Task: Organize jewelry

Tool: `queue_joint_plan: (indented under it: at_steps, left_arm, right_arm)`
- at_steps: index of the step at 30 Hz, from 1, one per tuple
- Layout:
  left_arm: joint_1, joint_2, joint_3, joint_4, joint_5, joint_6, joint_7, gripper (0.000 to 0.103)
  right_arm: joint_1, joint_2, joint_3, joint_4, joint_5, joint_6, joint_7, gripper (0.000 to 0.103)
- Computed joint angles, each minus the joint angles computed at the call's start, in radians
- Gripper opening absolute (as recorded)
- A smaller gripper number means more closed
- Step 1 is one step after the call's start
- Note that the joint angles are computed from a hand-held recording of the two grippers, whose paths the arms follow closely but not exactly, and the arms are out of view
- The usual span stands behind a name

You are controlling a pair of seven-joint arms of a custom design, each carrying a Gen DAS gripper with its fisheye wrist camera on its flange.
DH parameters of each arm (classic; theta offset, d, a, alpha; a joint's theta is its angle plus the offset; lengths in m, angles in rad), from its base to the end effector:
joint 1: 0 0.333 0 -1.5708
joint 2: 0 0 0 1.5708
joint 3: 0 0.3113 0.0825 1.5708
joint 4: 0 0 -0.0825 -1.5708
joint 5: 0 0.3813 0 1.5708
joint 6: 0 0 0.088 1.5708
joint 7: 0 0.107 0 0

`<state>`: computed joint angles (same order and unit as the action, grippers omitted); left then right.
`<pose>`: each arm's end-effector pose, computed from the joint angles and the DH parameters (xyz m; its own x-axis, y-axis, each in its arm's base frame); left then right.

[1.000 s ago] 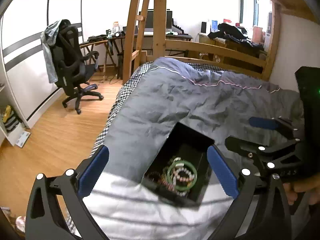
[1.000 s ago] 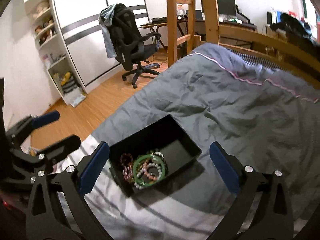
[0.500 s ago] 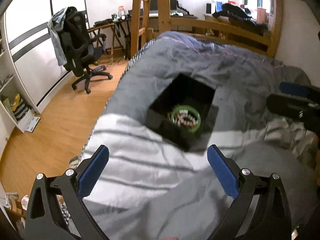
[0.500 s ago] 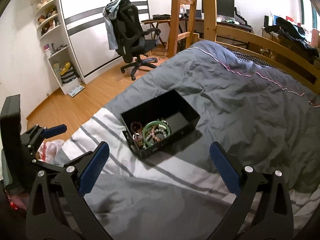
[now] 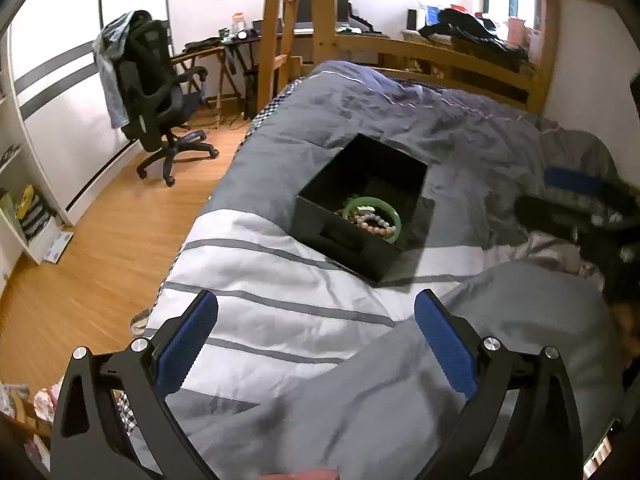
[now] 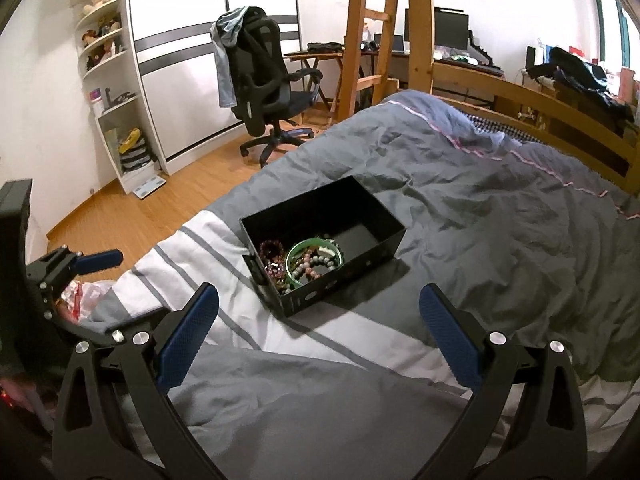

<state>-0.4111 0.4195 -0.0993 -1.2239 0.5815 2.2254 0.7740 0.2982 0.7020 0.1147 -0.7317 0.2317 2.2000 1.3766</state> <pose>0.6453 -0.3220 0.6029 0.0980 -0.9948 -0.0269 -0.7199 -0.0522 -0.6921 0.7160 0.2751 0.6384 0.5237 -0.8359 -0.1641 -0.6482 -0.2661 -0.7135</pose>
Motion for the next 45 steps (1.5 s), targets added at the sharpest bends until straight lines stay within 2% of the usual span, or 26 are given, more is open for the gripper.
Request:
queue_joint_plan:
  at_steps: [4,7,10,14,21,45]
  left_arm:
    - [0.013,-0.015,0.002,-0.027,-0.01,0.026,-0.026,0.097]
    - [0.016,-0.007,0.001,-0.019,-0.013,0.016,-0.024,0.097]
    - [0.012,0.008,0.001,-0.002,-0.011,0.003,-0.014,0.097]
    - [0.001,0.025,0.004,0.019,-0.003,-0.011,0.007,0.097]
    - [-0.009,0.031,0.009,0.027,0.007,-0.013,0.023,0.097]
    - [-0.023,0.046,0.013,0.053,0.016,-0.023,0.037,0.097]
  right_arm:
    - [-0.005,0.013,0.003,0.006,0.01,-0.019,0.008,0.099]
    - [-0.024,0.01,0.016,-0.013,0.041,-0.012,0.01,0.099]
    - [-0.028,0.059,0.014,0.067,0.048,-0.073,0.045,0.099]
    - [-0.04,0.024,0.025,-0.001,0.075,-0.032,0.027,0.099]
    - [-0.021,-0.006,0.01,-0.049,0.046,0.003,0.004,0.099]
    - [-0.029,0.002,0.01,-0.039,0.048,-0.019,0.031,0.099]
